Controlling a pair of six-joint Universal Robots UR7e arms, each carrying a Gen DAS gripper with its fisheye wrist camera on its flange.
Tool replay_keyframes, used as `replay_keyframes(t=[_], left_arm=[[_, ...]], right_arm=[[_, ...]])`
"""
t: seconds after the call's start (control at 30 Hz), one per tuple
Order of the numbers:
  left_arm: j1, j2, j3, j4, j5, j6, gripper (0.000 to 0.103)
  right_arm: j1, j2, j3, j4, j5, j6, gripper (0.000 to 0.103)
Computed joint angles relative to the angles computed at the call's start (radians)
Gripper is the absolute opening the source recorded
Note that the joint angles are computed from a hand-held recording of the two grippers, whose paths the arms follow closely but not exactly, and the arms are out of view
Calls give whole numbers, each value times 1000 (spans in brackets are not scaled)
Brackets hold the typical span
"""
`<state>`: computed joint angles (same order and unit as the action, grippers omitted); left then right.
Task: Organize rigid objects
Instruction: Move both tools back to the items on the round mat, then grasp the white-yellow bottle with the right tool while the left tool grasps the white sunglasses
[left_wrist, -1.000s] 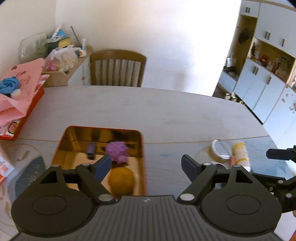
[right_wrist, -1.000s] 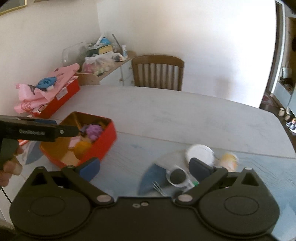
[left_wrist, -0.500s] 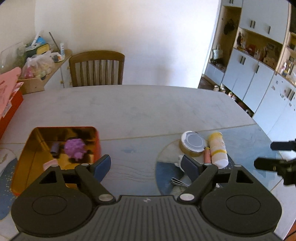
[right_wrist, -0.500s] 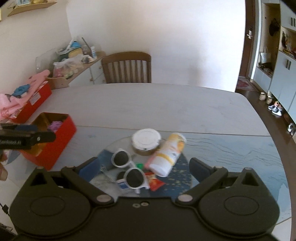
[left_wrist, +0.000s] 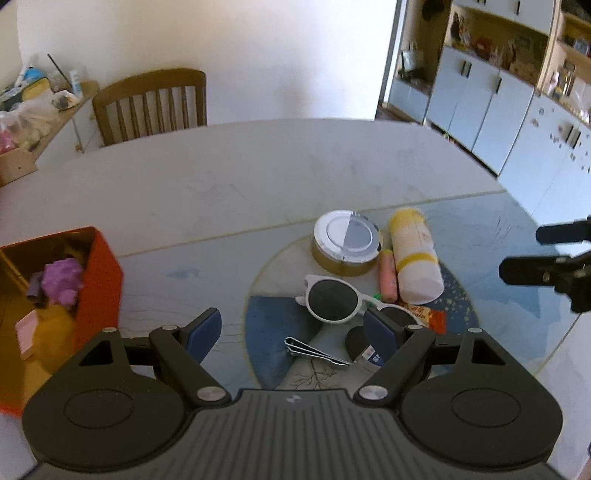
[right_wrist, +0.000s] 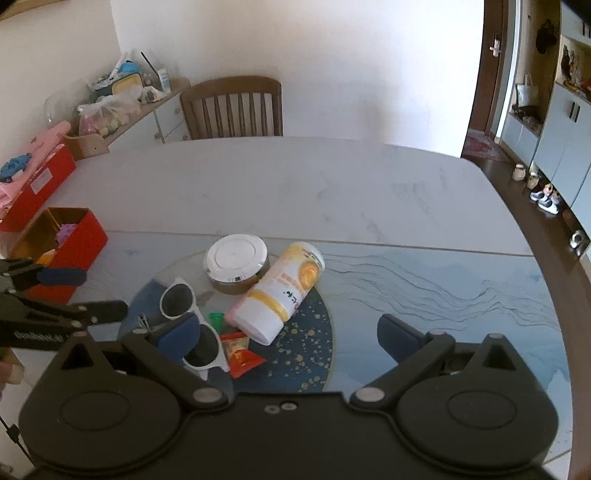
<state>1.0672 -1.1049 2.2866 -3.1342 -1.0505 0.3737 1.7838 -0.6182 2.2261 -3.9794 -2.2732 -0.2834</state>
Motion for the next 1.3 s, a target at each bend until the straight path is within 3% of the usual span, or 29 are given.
replay_keyframes(t=[0.37, 0.77, 1.3], left_arm=[[8, 153, -67, -30, 44, 75, 84], [25, 222, -119, -22, 35, 106, 84], [56, 244, -128, -97, -65, 267, 83]], right_arm=[[-56, -5, -35, 76, 21, -6, 100], [-91, 13, -132, 190, 40, 33, 94], [-122, 27, -202, 358, 58, 156, 74]])
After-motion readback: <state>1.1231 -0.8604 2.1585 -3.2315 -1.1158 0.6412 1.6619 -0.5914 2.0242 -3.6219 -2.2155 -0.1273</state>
